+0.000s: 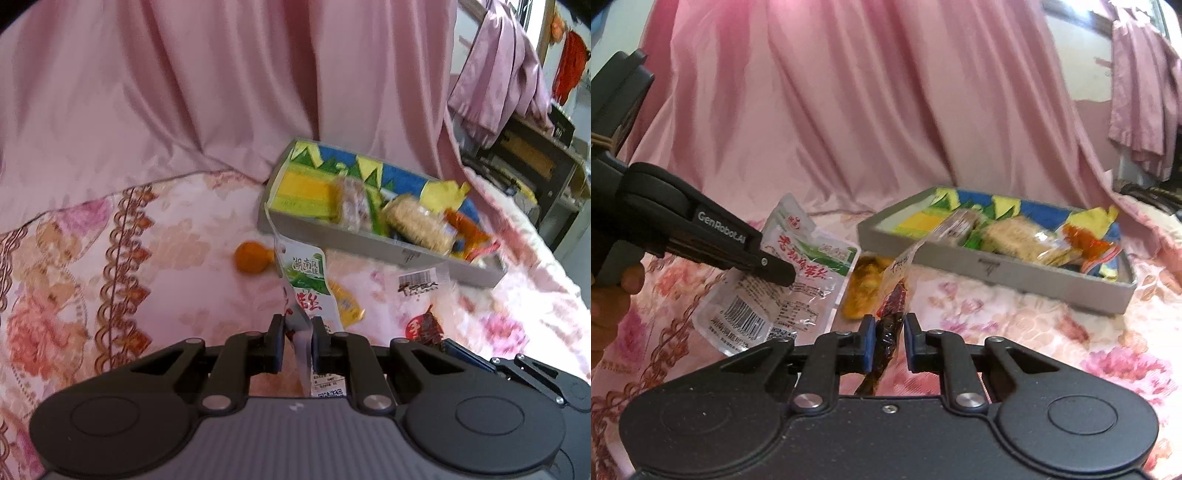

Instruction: Organize snacks

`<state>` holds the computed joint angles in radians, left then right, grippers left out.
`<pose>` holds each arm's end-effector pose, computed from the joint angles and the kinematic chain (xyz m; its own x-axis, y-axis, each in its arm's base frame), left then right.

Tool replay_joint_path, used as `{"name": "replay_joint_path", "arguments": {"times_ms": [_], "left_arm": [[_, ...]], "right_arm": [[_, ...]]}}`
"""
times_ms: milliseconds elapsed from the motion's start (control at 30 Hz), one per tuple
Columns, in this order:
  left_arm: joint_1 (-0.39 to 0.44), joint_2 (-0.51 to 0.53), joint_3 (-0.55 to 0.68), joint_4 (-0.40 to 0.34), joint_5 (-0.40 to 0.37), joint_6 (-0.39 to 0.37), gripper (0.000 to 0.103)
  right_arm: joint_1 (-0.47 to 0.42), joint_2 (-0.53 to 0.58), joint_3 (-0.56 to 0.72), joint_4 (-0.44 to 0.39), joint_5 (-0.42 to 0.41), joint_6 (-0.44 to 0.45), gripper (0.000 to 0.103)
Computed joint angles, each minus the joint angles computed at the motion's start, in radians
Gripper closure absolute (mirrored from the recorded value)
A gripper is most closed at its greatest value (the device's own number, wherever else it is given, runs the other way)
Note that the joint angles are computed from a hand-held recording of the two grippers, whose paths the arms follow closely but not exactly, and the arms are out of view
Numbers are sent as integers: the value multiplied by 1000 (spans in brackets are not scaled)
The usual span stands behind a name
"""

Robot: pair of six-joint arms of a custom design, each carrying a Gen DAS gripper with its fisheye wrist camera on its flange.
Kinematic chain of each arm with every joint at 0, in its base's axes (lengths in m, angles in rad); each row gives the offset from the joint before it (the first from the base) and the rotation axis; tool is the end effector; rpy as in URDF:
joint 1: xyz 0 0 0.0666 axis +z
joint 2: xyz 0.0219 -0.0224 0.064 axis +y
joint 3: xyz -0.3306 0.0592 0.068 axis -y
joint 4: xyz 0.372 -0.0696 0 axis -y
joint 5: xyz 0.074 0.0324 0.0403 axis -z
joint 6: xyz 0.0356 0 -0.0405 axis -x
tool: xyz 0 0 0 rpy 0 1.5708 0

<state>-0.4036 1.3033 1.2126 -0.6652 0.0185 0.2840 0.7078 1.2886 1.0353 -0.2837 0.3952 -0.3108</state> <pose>0.4136 -0.1778 0.3584 -0.7191 0.0024 -0.6949 0.2121 0.9531 -0.2161 0.3488 0.2799 0.3190 -0.4767 -0.0364 -0.8783 -0.2131 0.9741 0.0753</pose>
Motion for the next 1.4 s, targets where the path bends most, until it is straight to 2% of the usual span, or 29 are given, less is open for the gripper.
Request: {"name": "replay_joint_path", "arguments": {"times_ms": [33,133,267,433,600,767,900,1000,1100,1400], "left_arm": [[0,7,11,6,6,3,88],[-6,40,58,19,11,6,88],[-22,103,140,34,5,-1,88],[-38,197,257,45,0,-6,88],[-47,314,404,48,-9,-9,88],[-60,466,603,15,-7,-27,88],[-75,588,768,-41,-10,-42,88],[-84,668,870,-90,-19,-39,88],[-87,706,901,-107,-25,-33,88],[-89,730,903,-117,-56,-8,86]], "right_arm": [[-4,-2,-2,12,15,5,91],[-28,-7,-3,59,44,32,91],[-82,5,12,96,39,45,91],[-150,33,32,151,20,70,91],[-245,83,69,242,-17,118,91],[-346,137,98,300,-70,102,91],[-408,189,132,302,-117,39,92],[-430,227,166,273,-144,28,92],[-435,249,177,250,-160,13,92],[-441,265,190,231,-173,-6,90]]}}
